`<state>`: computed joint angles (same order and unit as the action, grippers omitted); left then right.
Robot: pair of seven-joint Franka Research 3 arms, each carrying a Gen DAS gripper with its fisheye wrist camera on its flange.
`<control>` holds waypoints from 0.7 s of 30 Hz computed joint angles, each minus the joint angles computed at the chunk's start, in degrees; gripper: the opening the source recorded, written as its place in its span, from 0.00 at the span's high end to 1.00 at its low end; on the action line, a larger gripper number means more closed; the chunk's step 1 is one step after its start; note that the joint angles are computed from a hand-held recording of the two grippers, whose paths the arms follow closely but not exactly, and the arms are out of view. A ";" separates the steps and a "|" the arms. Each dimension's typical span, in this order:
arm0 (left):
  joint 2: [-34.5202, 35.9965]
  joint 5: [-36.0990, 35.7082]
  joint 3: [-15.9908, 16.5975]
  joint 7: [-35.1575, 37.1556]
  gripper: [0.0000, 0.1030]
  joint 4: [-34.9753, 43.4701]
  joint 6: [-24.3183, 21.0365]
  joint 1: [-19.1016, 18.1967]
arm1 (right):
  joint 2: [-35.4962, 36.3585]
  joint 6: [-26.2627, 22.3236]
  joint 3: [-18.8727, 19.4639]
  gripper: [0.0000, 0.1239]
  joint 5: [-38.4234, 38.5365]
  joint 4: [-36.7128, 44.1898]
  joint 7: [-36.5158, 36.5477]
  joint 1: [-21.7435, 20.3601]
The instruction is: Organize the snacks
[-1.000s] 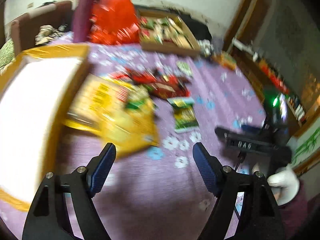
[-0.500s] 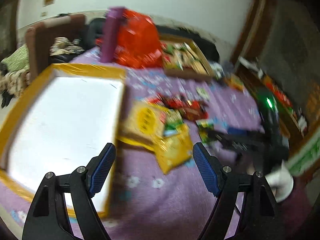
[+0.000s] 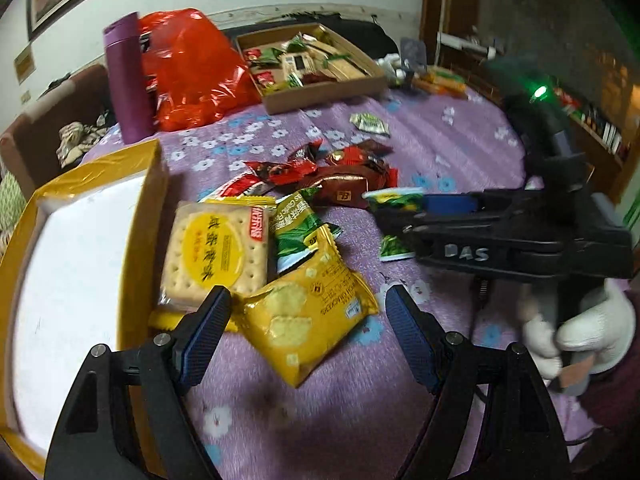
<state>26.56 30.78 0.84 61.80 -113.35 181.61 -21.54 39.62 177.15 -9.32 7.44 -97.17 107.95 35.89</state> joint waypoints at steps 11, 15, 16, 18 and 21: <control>3.53 -2.30 -11.06 12.09 0.29 5.03 -6.44 8.24 | -2.10 1.31 8.23 0.72 4.74 -2.59 -5.88 -7.60; 3.10 -3.39 -11.16 14.26 0.29 4.40 -5.95 7.77 | -2.16 1.17 8.16 0.72 5.57 -2.61 -6.34 -7.45; 3.17 -3.95 -12.22 15.70 0.29 4.28 -5.85 8.60 | -2.18 1.13 8.16 0.72 5.72 -2.61 -6.42 -7.43; 2.92 -3.45 -11.78 17.80 0.27 4.10 -5.76 7.84 | -2.25 1.14 8.48 0.72 6.10 -2.68 -6.63 -7.70; 2.42 -2.36 -11.62 21.34 0.23 3.98 -6.62 7.22 | -2.46 1.39 9.98 0.72 7.02 -3.02 -7.36 -9.09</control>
